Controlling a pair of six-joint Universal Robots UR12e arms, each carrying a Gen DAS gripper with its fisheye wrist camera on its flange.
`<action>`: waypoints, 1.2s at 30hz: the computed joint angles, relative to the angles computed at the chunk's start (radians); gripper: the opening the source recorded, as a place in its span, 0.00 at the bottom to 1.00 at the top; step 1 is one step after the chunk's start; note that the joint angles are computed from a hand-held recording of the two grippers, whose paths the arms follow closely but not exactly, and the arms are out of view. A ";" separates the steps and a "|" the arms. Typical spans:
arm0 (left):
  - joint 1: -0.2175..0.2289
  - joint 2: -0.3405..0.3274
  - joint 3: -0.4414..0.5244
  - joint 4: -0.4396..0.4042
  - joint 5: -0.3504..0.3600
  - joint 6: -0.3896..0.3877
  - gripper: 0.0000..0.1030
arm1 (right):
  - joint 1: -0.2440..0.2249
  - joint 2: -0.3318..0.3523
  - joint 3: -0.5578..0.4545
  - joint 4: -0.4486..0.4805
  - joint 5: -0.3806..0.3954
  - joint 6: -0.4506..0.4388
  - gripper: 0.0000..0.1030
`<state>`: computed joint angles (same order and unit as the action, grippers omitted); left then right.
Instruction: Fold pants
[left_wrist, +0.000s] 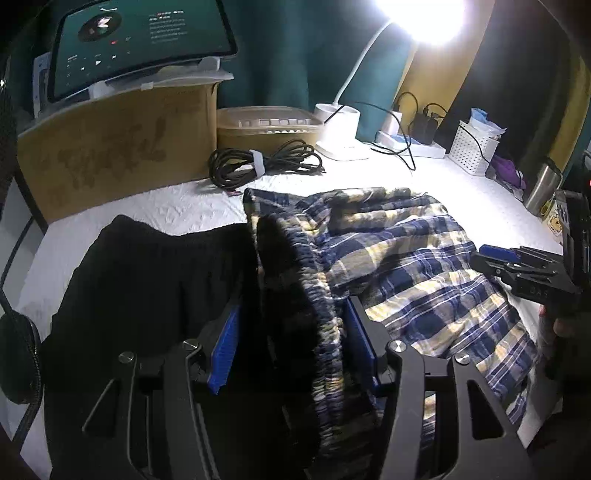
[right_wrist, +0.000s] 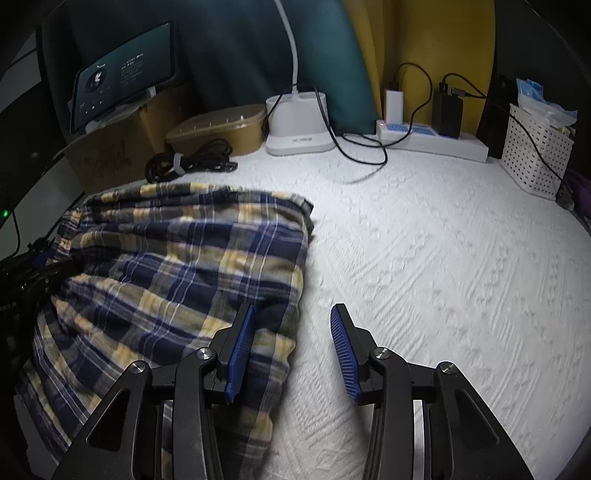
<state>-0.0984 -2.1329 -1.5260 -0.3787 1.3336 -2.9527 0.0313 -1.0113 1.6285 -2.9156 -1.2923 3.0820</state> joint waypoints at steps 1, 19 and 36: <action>0.000 0.000 -0.002 0.007 0.004 0.003 0.56 | 0.000 0.000 0.002 0.001 -0.002 -0.001 0.43; -0.006 0.044 -0.060 0.040 -0.041 0.032 0.56 | -0.006 -0.037 0.062 -0.046 -0.002 0.002 0.44; -0.017 0.064 -0.123 0.029 0.018 0.026 0.56 | -0.011 -0.090 0.167 -0.067 0.031 -0.033 0.44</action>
